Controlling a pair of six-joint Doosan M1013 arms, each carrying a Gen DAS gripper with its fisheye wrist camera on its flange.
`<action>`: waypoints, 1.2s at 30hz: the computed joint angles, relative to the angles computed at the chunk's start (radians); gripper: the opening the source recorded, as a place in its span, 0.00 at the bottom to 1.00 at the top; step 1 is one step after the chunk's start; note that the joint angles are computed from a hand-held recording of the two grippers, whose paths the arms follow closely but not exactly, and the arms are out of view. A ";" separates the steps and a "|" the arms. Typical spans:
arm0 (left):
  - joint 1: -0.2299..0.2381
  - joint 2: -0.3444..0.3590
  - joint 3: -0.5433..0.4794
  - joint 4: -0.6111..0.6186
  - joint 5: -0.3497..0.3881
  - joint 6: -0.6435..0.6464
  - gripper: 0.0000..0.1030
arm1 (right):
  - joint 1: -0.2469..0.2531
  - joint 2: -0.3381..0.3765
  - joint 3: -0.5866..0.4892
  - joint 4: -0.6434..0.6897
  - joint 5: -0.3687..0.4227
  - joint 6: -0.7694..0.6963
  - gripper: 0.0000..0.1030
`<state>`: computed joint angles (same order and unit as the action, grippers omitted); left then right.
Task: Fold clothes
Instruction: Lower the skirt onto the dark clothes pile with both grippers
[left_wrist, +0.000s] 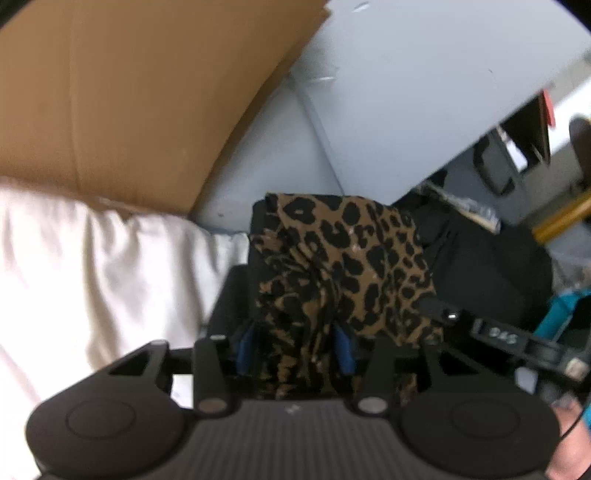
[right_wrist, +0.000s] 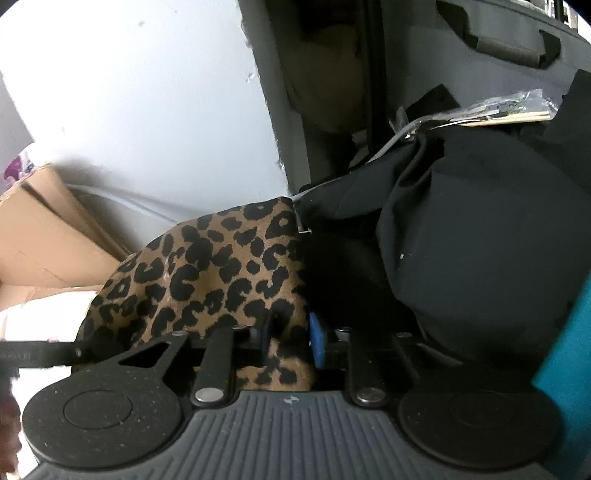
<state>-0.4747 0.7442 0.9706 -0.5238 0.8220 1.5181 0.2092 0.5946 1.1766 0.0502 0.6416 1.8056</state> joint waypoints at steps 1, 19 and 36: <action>0.000 -0.002 -0.007 0.013 0.001 0.007 0.41 | 0.001 -0.010 0.015 -0.007 -0.013 0.009 0.39; -0.039 0.031 -0.091 0.123 0.029 0.144 0.31 | 0.050 -0.082 0.172 -0.029 -0.179 0.052 0.43; -0.036 -0.026 -0.044 0.243 -0.053 0.144 0.19 | 0.054 -0.145 0.264 -0.079 -0.187 0.142 0.43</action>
<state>-0.5104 0.7182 0.9265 -0.2804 0.7687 1.6616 0.2630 0.4501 1.4401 -0.0283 0.4546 1.9475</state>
